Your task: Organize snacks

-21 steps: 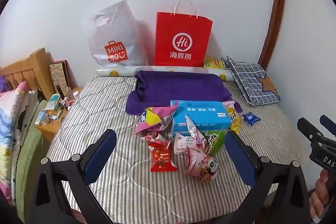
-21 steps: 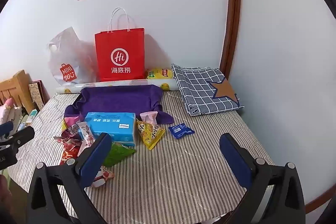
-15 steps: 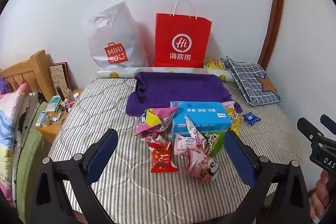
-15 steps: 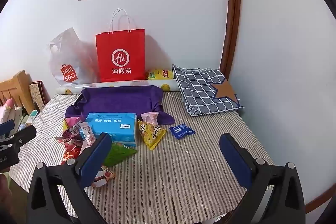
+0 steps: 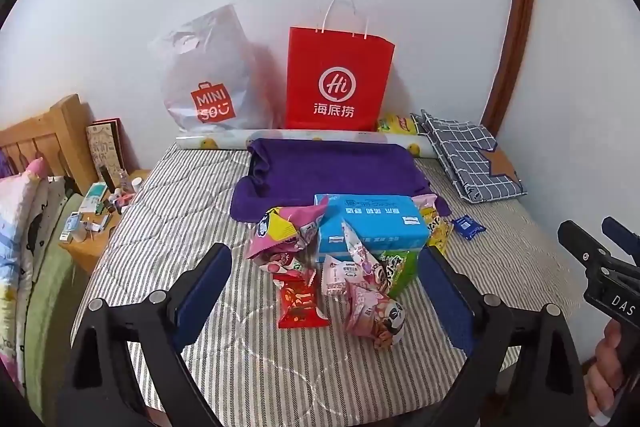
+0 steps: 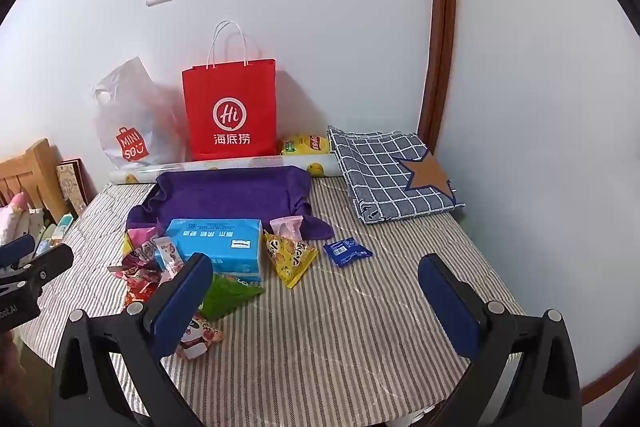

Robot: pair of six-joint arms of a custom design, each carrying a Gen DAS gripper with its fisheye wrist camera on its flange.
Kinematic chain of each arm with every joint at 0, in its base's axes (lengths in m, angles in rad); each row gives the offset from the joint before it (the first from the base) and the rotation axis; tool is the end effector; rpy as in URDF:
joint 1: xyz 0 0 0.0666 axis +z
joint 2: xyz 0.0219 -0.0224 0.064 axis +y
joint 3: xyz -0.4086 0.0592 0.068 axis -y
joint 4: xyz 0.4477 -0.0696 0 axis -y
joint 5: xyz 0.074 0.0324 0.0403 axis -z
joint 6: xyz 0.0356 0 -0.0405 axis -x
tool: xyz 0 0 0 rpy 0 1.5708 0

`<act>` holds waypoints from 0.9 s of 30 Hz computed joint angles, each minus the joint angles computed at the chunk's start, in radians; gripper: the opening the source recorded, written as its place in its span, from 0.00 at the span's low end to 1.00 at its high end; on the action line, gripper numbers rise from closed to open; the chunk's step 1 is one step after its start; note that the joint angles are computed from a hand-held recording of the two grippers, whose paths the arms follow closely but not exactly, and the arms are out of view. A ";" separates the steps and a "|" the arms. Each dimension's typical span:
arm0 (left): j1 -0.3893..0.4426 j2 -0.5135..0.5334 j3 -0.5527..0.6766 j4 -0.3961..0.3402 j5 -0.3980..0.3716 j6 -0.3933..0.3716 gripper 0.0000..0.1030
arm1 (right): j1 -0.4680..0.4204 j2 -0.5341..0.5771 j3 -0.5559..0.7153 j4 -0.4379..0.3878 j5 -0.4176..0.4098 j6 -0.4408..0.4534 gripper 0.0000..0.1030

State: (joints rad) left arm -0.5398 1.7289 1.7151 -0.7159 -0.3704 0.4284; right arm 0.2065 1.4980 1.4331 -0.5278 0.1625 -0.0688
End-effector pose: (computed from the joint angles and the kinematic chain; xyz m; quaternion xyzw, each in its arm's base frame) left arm 0.5904 -0.3392 0.4456 -0.0251 0.9000 -0.0380 0.4334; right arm 0.5857 0.1164 0.4529 -0.0225 0.8804 -0.0067 0.4736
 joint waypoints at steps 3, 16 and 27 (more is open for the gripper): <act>-0.002 -0.004 -0.012 0.014 0.002 -0.001 0.91 | 0.001 -0.003 -0.002 0.003 0.002 0.004 1.00; -0.007 0.004 0.001 0.005 -0.030 -0.009 0.96 | 0.005 -0.008 -0.006 0.006 0.004 0.007 1.00; -0.005 0.004 -0.005 0.008 -0.043 0.006 0.97 | 0.008 -0.011 -0.010 0.003 0.010 0.006 1.00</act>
